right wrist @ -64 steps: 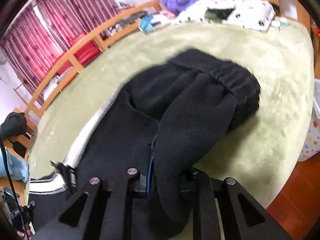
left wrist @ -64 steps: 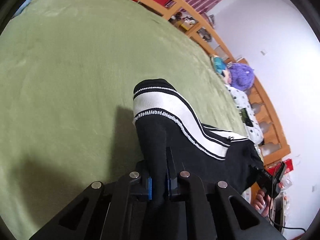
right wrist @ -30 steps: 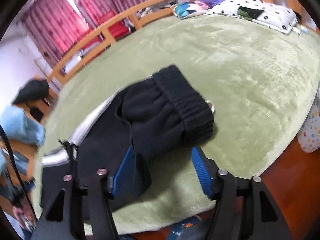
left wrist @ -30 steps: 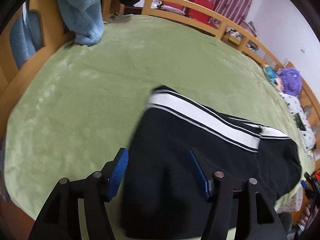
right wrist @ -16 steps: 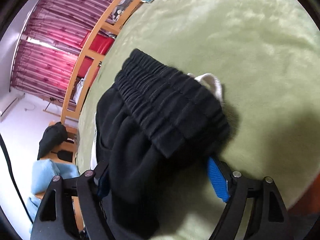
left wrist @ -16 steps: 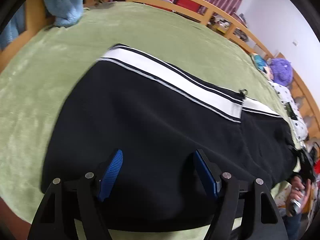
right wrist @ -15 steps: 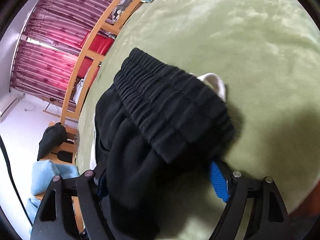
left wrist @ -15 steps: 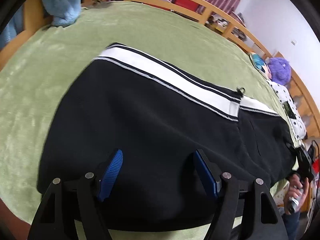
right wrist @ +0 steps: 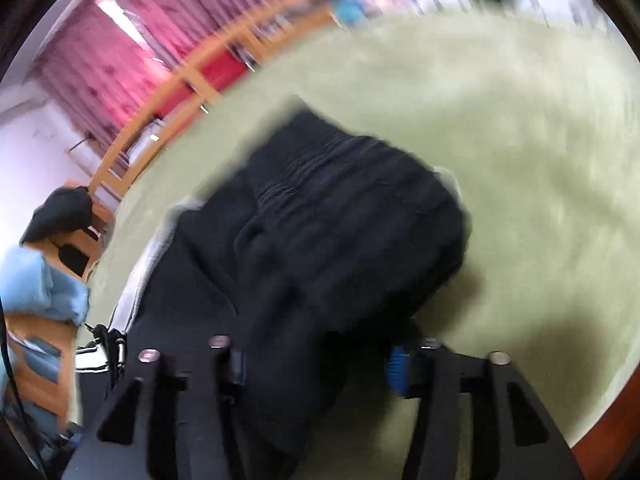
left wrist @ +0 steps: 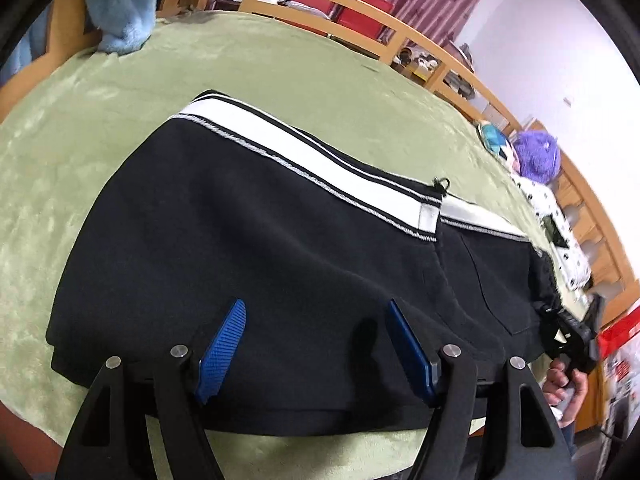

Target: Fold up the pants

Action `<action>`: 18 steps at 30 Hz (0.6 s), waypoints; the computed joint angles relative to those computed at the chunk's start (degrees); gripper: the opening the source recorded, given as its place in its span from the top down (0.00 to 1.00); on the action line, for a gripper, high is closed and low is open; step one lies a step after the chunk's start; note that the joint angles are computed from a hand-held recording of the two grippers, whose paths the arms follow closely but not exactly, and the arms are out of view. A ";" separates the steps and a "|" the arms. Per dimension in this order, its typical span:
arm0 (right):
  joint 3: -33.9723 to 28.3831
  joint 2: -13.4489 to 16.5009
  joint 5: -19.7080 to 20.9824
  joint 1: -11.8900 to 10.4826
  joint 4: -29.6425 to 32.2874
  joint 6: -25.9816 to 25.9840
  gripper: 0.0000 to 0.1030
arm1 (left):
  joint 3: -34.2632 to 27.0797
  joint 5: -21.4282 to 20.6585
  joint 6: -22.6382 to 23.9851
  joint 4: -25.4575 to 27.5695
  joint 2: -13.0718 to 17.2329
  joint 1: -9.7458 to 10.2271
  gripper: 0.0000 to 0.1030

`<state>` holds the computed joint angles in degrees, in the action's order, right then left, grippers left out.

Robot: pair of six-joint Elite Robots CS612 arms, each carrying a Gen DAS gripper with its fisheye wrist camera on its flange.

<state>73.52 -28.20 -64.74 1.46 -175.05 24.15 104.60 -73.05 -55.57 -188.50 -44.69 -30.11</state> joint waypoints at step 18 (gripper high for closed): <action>9.50 -10.05 -16.18 8.39 -3.58 -20.71 0.45 | 2.11 6.08 2.45 8.36 -5.15 -3.39 0.33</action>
